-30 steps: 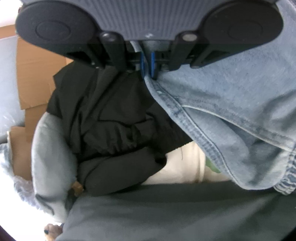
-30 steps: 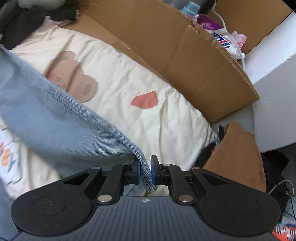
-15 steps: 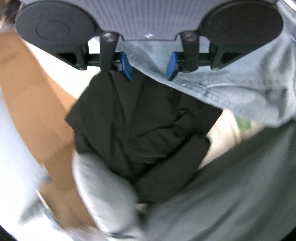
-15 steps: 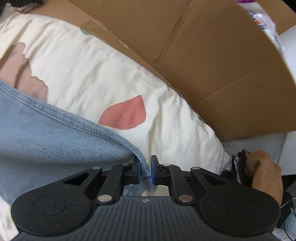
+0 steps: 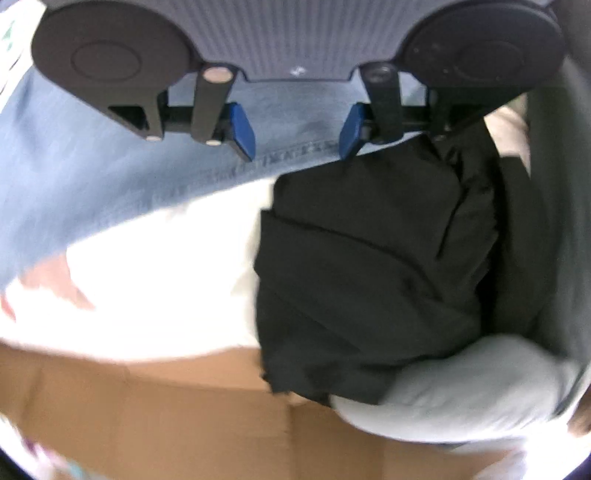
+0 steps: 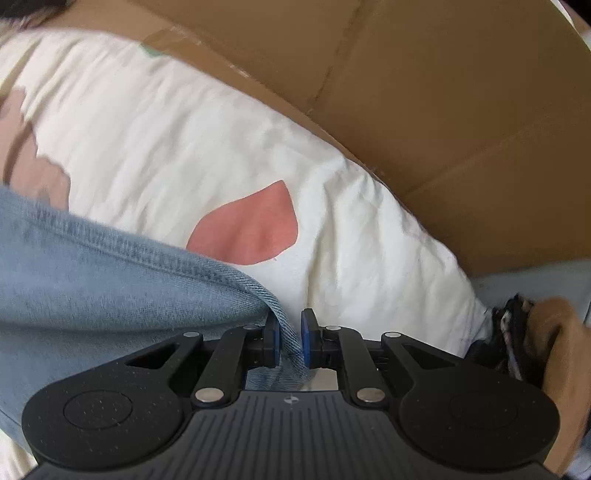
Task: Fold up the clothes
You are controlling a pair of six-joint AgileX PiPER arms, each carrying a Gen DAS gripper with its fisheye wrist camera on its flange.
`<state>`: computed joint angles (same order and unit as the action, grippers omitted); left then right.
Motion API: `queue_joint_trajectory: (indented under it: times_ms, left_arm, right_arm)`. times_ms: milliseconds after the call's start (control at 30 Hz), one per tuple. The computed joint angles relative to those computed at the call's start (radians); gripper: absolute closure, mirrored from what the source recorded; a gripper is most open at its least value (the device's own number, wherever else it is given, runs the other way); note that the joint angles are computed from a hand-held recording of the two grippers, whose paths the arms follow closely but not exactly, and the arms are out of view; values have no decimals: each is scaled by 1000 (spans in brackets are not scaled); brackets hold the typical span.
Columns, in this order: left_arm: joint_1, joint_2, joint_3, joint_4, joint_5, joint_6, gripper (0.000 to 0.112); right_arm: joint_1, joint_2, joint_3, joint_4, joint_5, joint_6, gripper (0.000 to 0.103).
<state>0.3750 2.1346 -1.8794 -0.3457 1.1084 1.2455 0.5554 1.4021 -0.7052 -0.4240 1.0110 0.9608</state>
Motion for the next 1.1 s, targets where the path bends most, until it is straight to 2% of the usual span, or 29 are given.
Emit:
queue_joint_trajectory:
  times_ms: [133,267,300,333,367,433,533,633,700,733,767,800,867,967,1033,1100]
  left_arm:
    - [-23,-3,32,40,-61,80,54]
    - [-32,8,35,23,-44,155,48]
    - [-33,1,56,7,-49,194,48]
    - [-30,-1,65,-17,-32,244,48]
    - [-30,2,66,-28,-12,282,47]
    - [-49,-3,98,-3,-50,289,48]
    - [-66,12,89,17,-43,286,48]
    - [-81,11,109,41,-65,340,48]
    - [-88,12,111,49,-65,369,51]
    - [-91,16,104,54,-58,375,57]
    - [-94,19,101,56,-57,378,66]
    - [-96,19,99,58,-62,385,70]
    - [-95,28,75,52,-47,395,93]
    - [-80,42,27,28,3,379,101]
    - [-67,50,-4,7,35,368,102]
    - [-56,38,13,-25,23,384,102]
  right_arm:
    - [8,-74,72,-22,-70,46,91]
    - [-14,-165,166,-45,-173,131,90]
    - [-15,-173,180,-48,-189,158,86]
    - [-16,-182,194,-51,-205,185,77]
    - [-19,-194,211,-54,-224,213,75]
    - [-36,-227,252,-63,-270,268,69]
    - [-63,-280,309,-90,-339,345,66]
    - [-37,-308,350,-147,-370,451,66]
    - [12,-307,362,-203,-355,523,66]
    - [45,-299,359,-232,-327,561,68]
    - [87,-285,351,-260,-284,604,73]
    - [104,-276,346,-277,-264,628,86]
    - [89,-273,344,-293,-274,637,87]
    - [106,-251,314,-298,-236,608,90]
    - [104,-275,296,-282,-204,584,90]
    - [113,-311,281,-273,-153,561,91]
